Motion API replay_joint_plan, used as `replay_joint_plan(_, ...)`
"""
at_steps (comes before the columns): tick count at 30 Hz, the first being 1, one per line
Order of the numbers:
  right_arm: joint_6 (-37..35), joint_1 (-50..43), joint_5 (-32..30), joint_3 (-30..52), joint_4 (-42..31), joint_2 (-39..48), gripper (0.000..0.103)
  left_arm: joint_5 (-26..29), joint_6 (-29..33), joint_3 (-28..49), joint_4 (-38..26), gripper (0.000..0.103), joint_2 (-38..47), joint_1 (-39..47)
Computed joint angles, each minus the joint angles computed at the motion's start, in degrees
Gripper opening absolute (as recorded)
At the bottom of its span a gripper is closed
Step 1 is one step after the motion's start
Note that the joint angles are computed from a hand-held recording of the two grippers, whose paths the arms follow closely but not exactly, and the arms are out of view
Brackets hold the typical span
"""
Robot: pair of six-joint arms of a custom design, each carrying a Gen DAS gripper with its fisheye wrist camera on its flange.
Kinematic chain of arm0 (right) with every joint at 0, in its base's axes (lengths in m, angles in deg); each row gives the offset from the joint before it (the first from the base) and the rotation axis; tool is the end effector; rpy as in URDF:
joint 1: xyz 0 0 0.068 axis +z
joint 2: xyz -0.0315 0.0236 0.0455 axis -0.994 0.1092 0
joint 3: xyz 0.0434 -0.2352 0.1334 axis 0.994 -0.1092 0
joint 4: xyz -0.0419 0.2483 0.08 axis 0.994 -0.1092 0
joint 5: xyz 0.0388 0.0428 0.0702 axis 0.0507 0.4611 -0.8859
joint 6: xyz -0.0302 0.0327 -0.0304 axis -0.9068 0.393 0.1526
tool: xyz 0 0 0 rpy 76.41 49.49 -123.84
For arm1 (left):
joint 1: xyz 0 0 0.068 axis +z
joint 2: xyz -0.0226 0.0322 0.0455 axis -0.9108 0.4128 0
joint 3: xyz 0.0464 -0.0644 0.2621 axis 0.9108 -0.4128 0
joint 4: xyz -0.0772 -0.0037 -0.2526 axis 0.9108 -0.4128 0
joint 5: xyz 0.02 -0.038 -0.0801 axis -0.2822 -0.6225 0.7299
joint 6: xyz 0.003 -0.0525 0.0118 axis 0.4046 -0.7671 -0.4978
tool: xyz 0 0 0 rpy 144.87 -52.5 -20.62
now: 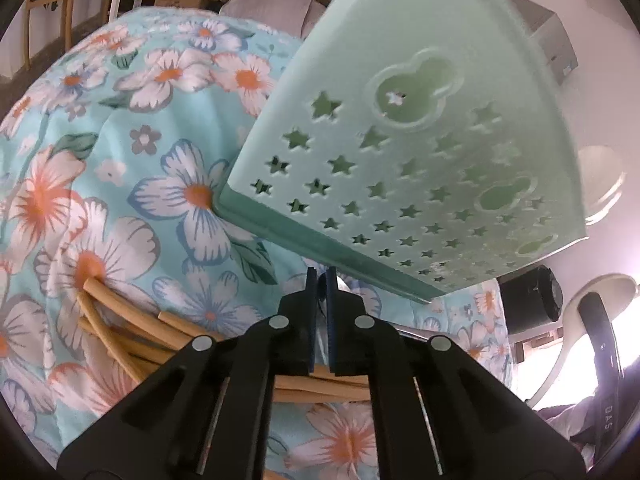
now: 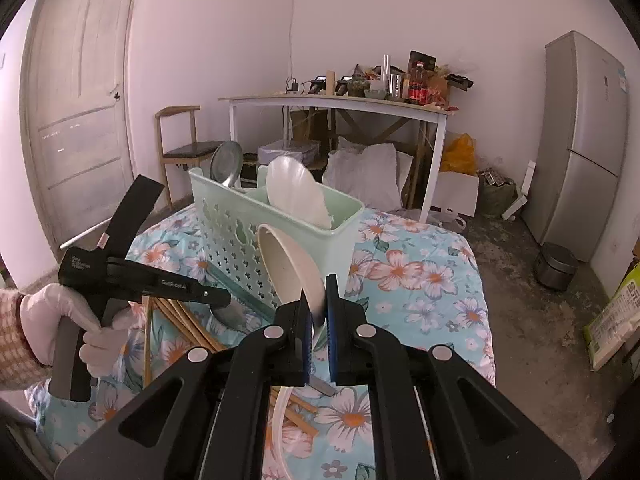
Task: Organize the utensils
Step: 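Lift the white spoon above the green holder with the right gripper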
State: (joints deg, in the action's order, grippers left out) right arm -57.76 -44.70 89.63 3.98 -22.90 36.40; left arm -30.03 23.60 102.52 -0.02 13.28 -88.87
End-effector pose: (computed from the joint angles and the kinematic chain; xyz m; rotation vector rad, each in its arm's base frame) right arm 0.2074 0.1532 0.2444 -0.3407 2.0021 0.1829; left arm 0.3340 -0.1525 0.2588 -0.0987 2.5020 -0.7118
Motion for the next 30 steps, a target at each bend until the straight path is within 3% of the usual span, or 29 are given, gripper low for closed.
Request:
replay_joint_plan(7, -0.8, 0.0, -0.6, 2.4, -1.0, -2.0, 0.006, -4.7, 0.2, -6.3, 0.3, 0.001, -11.8, -2.2)
replay_joint_plan(15, -3.4, -0.1, -4.8, 12.3, 2.3, 0.6, 0.006, -13.0, 0.5, -13.0, -3.2, 0.002, -29.7, -4.1)
replay_joint_plan(22, 2.4, -2.5, -9.0, 22.9, 11.7, 10.9, 0.006, -7.8, 3.1, -15.7, -7.7, 0.003, -40.2, 6.7)
replay_joint_plan(26, 5.9, -3.1, -6.9, 29.1, 17.7, 19.6, 0.006, -4.4, 4.6, -17.7, -7.5, 0.003, -42.8, 12.2)
replay_joint_plan(30, 10.0, -3.5, -5.4, 35.3, 19.2, 27.7, 0.006, -1.6, 5.9, -19.3, -7.4, 0.003, -44.4, 15.9)
